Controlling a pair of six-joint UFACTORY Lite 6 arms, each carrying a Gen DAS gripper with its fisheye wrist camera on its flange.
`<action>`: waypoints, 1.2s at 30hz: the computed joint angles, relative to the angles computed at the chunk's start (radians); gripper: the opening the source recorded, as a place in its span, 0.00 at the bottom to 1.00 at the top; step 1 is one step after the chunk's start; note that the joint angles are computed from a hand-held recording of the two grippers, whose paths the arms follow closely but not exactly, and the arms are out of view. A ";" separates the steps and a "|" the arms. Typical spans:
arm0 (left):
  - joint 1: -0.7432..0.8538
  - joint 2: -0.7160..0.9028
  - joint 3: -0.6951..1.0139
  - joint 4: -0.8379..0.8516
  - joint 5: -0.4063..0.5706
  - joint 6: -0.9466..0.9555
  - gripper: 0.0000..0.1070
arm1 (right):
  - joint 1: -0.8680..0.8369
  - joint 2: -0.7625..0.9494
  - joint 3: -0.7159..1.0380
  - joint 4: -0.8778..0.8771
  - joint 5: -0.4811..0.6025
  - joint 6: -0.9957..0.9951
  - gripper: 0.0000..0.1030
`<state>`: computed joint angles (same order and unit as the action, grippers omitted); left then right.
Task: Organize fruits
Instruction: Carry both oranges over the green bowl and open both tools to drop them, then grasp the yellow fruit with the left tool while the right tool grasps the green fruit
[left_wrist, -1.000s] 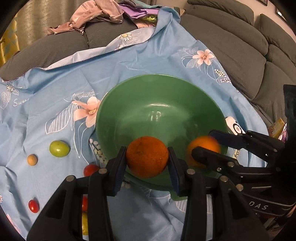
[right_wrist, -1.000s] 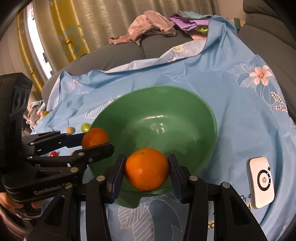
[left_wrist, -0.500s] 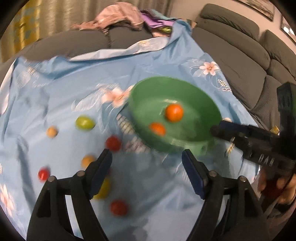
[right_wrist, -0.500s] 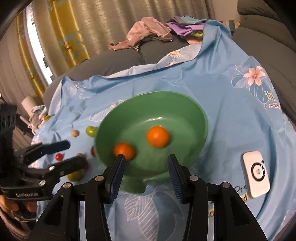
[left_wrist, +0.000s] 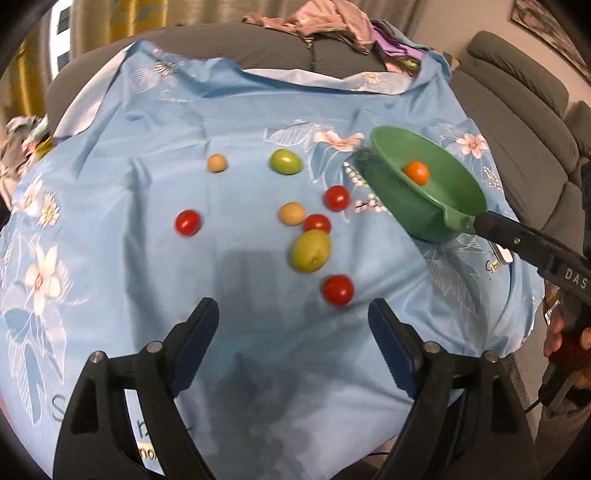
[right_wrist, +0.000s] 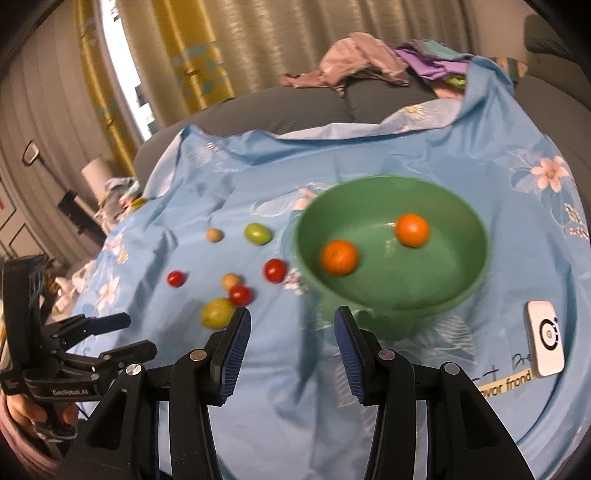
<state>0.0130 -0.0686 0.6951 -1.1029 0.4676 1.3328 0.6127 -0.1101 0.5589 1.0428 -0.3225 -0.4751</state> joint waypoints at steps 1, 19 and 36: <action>0.015 -0.013 -0.014 0.002 0.003 0.003 0.79 | 0.017 0.012 0.012 0.023 -0.001 -0.020 0.46; 0.044 0.041 -0.010 0.005 -0.041 0.022 0.86 | 0.046 0.229 0.156 -0.149 0.070 0.165 0.53; -0.175 0.381 0.292 -0.082 -0.109 0.055 0.78 | -0.064 0.307 0.168 -0.584 0.065 0.534 0.53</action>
